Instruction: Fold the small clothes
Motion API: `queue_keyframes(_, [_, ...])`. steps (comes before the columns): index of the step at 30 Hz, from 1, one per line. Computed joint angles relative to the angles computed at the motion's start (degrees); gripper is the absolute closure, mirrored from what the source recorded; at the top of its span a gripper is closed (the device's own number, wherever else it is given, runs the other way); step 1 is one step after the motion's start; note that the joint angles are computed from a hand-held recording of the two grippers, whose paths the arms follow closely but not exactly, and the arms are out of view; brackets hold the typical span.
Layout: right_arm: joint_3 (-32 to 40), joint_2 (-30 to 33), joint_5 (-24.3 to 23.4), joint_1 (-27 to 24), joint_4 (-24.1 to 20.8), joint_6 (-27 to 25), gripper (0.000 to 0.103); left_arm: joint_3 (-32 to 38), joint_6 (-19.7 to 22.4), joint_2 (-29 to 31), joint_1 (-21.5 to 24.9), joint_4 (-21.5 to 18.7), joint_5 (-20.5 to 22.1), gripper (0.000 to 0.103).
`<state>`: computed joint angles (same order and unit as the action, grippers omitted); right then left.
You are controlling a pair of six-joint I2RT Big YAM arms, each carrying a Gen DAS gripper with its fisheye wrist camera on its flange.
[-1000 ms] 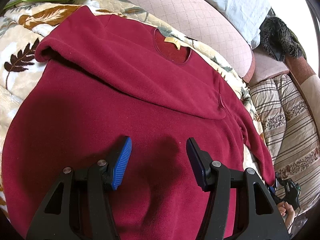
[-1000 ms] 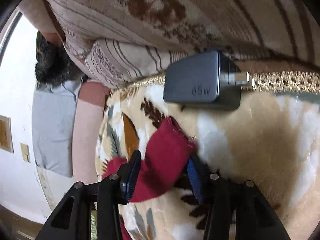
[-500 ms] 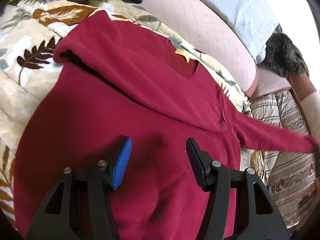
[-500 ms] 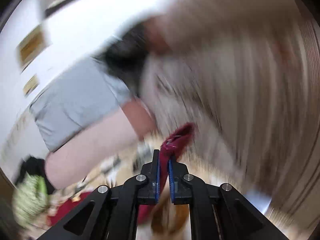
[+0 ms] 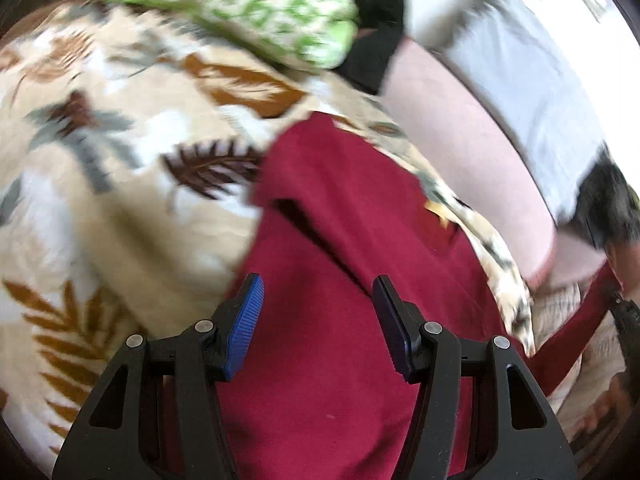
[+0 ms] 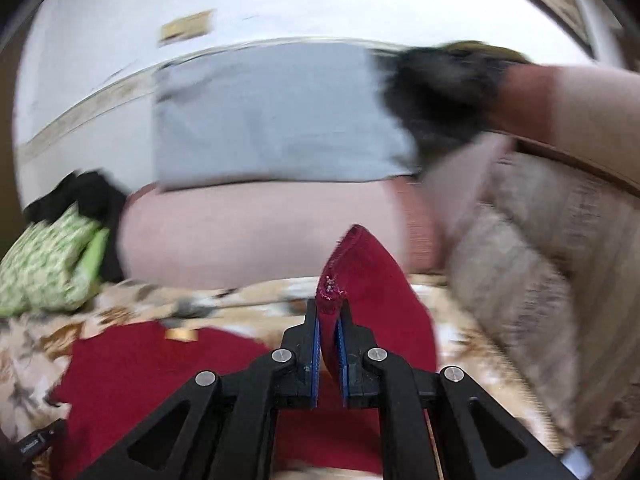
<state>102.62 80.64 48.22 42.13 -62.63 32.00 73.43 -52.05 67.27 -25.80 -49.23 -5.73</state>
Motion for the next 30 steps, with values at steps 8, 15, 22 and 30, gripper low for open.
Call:
queue_keyframes(8, [24.45, 25.91, -11.45, 6.03, 0.99, -10.10, 0.096, -2.42, -5.87, -2.39, 3.78, -1.28, -0.80, 0.046])
queue_keyframes(15, [37.80, 38.28, -17.07, 9.18, -3.90, -14.12, 0.096, -3.55, -9.38, -2.76, 4.13, -2.86, 1.20, 0.046])
queue_keyframes(22, [35.27, 37.98, -23.99, 7.83, -1.05, -10.89, 0.091, -3.36, -8.73, -2.12, 3.83, -2.74, 1.18, 0.046])
queue_keyframes(30, [31.01, 34.48, -36.38, 6.99, -0.63, -6.58, 0.000, -2.64, -8.11, -1.93, 3.52, -3.35, 0.10, 0.046])
